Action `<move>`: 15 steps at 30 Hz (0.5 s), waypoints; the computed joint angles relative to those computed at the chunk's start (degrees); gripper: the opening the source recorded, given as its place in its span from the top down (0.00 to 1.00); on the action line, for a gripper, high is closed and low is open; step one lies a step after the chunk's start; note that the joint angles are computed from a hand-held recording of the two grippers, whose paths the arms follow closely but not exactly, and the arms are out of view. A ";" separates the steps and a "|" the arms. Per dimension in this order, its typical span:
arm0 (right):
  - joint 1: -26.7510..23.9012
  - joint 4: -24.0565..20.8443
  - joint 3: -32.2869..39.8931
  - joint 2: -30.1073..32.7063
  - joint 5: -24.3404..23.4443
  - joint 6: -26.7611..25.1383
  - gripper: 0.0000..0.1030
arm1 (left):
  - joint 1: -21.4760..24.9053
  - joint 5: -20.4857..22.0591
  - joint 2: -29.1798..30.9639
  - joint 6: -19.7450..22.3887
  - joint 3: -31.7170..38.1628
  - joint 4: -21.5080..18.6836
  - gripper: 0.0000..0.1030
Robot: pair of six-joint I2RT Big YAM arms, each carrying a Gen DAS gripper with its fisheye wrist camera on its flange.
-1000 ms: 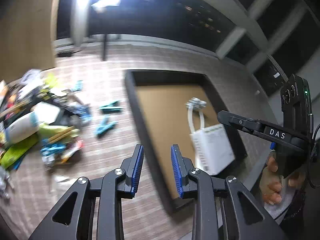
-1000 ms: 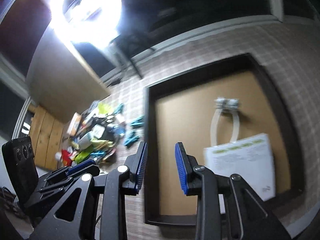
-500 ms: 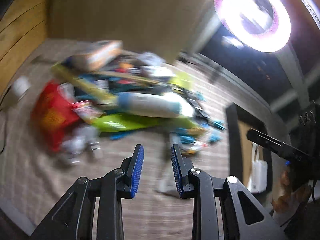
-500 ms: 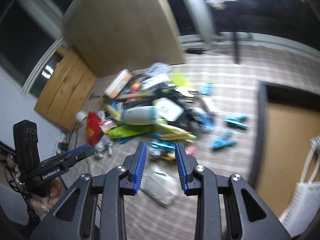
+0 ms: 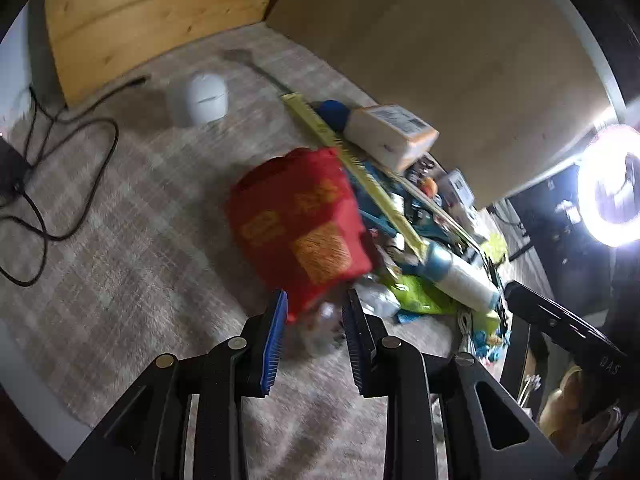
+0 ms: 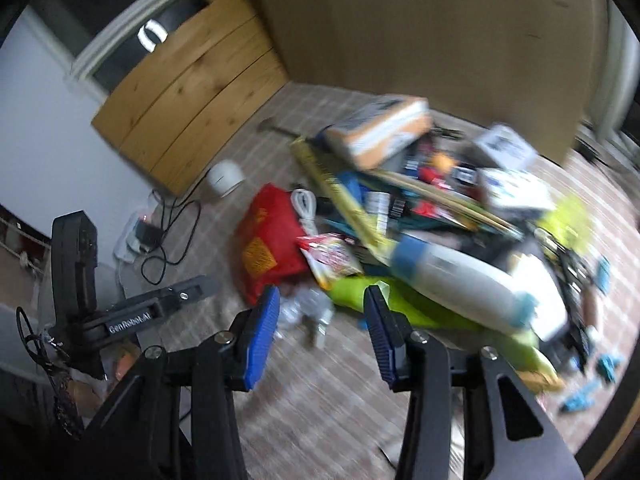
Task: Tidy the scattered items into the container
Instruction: 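Grasp the red bag with the left tool and lift it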
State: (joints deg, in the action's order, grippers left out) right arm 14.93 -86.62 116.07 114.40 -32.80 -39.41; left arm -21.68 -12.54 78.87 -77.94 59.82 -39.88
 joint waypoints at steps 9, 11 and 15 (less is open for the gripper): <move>8.23 -1.16 4.90 6.11 4.66 -0.24 0.50 | 3.62 3.85 -0.03 -2.94 -6.82 11.32 0.59; 9.43 -1.51 6.24 7.69 4.95 0.60 0.46 | 3.92 4.28 -0.14 -3.45 -7.83 13.59 0.56; 11.26 -0.58 7.34 9.67 5.94 3.01 0.46 | 4.52 4.66 0.80 -2.72 -7.37 13.84 0.53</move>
State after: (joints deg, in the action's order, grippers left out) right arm 26.19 -87.20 123.41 124.07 -26.86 -36.41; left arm -17.16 -7.88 79.67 -80.66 52.44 -26.04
